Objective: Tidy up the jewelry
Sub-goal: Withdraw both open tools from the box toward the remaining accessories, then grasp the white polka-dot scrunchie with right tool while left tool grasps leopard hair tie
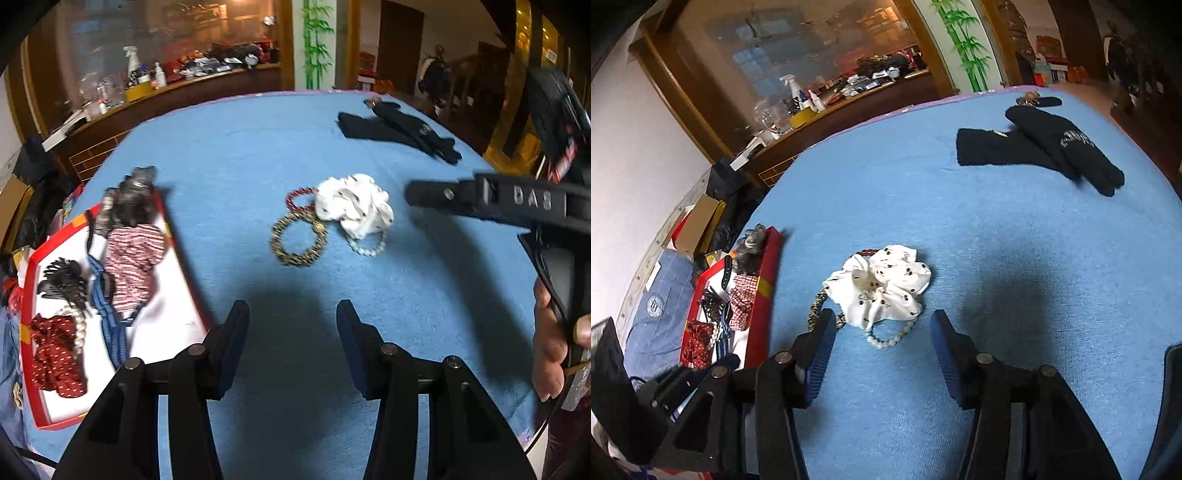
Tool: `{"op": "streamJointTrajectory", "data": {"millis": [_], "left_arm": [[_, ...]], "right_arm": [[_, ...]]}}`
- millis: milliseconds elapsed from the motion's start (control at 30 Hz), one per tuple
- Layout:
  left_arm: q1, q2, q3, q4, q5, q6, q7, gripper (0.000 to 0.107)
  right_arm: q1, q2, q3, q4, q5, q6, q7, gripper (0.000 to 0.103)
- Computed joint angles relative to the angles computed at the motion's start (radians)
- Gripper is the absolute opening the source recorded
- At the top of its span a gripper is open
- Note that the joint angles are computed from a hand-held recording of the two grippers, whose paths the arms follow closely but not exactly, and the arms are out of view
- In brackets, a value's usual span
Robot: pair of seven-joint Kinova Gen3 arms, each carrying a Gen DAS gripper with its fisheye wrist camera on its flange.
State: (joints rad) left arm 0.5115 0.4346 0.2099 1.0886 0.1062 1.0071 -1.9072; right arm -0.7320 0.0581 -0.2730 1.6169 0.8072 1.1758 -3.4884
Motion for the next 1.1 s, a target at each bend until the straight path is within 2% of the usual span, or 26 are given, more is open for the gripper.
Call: {"op": "streamJointTrajectory", "data": {"millis": [100,267,333,400,433,467,500,567,633,800,867,900,967,1000,1100], "left_arm": [[0.016,0.023,-0.002,-0.023,-0.009,0.024,0.014,0.048],[0.010,0.048,-0.002,-0.061,0.007,0.056,0.020,0.048],[0.007,0.056,-0.005,-0.076,0.010,0.066,0.027,0.048],[0.005,0.064,-0.008,-0.092,0.011,0.080,0.032,0.048],[0.006,0.070,-0.009,-0.102,0.010,0.086,0.034,0.048],[0.008,0.077,-0.010,-0.112,0.008,0.091,0.035,0.048],[0.012,0.083,-0.012,-0.123,0.005,0.098,0.038,0.048],[0.025,0.105,-0.015,-0.160,-0.003,0.119,0.046,0.048],[0.040,0.134,-0.020,-0.208,-0.009,0.143,0.062,0.048],[0.109,0.234,-0.056,-0.363,-0.063,0.191,0.126,0.049],[0.135,0.286,-0.074,-0.441,-0.084,0.235,0.161,0.049],[0.139,0.301,-0.075,-0.462,-0.083,0.246,0.162,0.048],[0.149,0.306,-0.081,-0.451,-0.088,0.222,0.171,0.044],[0.156,0.295,-0.086,-0.422,-0.094,0.187,0.171,0.039],[0.155,0.278,-0.075,-0.370,-0.088,0.122,0.163,0.012]], "right_arm": [[0.024,0.006,0.015,-0.009,-0.032,-0.035,0.033,0.062],[0.045,0.070,0.050,-0.108,-0.058,-0.032,0.195,0.068],[0.113,0.119,-0.004,-0.163,-0.075,-0.013,0.277,0.068],[0.148,0.154,-0.020,-0.200,-0.104,0.002,0.355,0.068],[0.141,0.175,-0.009,-0.221,-0.111,0.028,0.381,0.054],[0.145,0.192,-0.017,-0.232,-0.104,0.058,0.393,0.021],[0.165,0.201,-0.043,-0.231,-0.095,0.073,0.394,0.012],[0.230,0.177,-0.116,-0.188,-0.074,0.053,0.346,0.011],[0.228,0.131,-0.125,-0.128,-0.019,0.035,0.265,0.010],[0.025,0.003,0.059,0.029,0.117,-0.043,0.062,0.010],[0.002,-0.018,0.071,0.067,0.158,-0.056,-0.006,0.010],[0.017,-0.021,0.051,0.072,0.167,-0.055,-0.017,0.010],[0.033,-0.026,0.028,0.074,0.176,-0.050,-0.022,0.010],[0.038,-0.027,0.021,0.077,0.183,-0.050,-0.028,0.010],[0.037,-0.021,0.002,0.070,0.211,-0.037,-0.043,0.011]]}}
